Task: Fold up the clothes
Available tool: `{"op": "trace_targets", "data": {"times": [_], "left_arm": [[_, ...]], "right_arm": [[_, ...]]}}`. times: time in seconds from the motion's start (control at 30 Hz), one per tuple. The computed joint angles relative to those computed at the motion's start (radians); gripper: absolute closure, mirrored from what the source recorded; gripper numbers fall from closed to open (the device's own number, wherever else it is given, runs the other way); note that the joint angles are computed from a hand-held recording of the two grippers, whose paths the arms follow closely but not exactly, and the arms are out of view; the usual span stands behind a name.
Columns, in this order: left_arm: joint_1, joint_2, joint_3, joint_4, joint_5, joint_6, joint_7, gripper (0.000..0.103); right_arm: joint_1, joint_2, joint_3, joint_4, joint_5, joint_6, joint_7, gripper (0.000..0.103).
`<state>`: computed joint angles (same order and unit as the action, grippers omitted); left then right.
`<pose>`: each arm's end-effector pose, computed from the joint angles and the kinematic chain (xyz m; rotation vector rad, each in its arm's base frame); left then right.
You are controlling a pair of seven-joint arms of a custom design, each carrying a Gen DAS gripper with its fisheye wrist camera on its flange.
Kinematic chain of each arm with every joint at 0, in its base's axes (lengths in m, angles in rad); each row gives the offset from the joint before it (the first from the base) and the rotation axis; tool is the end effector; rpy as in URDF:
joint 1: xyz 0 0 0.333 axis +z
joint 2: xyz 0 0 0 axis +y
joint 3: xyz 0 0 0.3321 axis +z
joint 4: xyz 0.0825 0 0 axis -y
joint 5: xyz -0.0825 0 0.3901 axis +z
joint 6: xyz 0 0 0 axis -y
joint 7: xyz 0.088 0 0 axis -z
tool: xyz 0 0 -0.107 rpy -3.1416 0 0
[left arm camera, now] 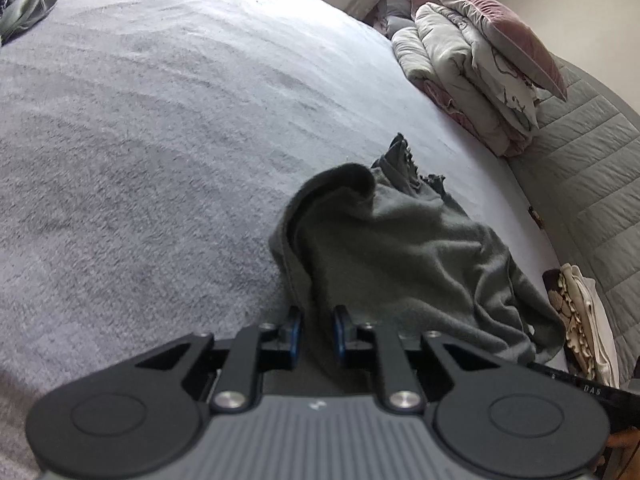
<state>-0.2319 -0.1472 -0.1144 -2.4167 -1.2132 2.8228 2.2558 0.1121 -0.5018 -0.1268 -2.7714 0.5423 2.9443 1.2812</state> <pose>0.4811 -0.1246 0.4165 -2.0818 1.9996 -1.2118 0.3942 -0.0398 0.4367 -1.5332 1.9307 -0.3968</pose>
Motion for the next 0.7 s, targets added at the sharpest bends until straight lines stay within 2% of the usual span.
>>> {"op": "trace_targets", "data": {"times": [0.2, 0.47, 0.57, 0.7], "left_arm": [[0.007, -0.004, -0.001, -0.021, 0.093, 0.007, -0.045, 0.087], [-0.001, 0.018, 0.011, 0.001, -0.057, -0.033, 0.077, 0.086], [0.008, 0.034, 0.000, 0.020, -0.144, -0.060, 0.123, 0.086], [0.017, 0.056, -0.031, 0.035, -0.209, -0.049, 0.160, 0.086]], "right_arm": [[-0.004, 0.003, 0.014, -0.002, -0.015, -0.008, 0.008, 0.069], [-0.005, 0.008, 0.023, 0.000, -0.029, -0.011, 0.022, 0.069], [-0.005, 0.010, 0.025, -0.002, -0.036, -0.011, 0.022, 0.069], [-0.005, 0.014, 0.029, -0.004, -0.041, -0.007, 0.025, 0.069]]}}
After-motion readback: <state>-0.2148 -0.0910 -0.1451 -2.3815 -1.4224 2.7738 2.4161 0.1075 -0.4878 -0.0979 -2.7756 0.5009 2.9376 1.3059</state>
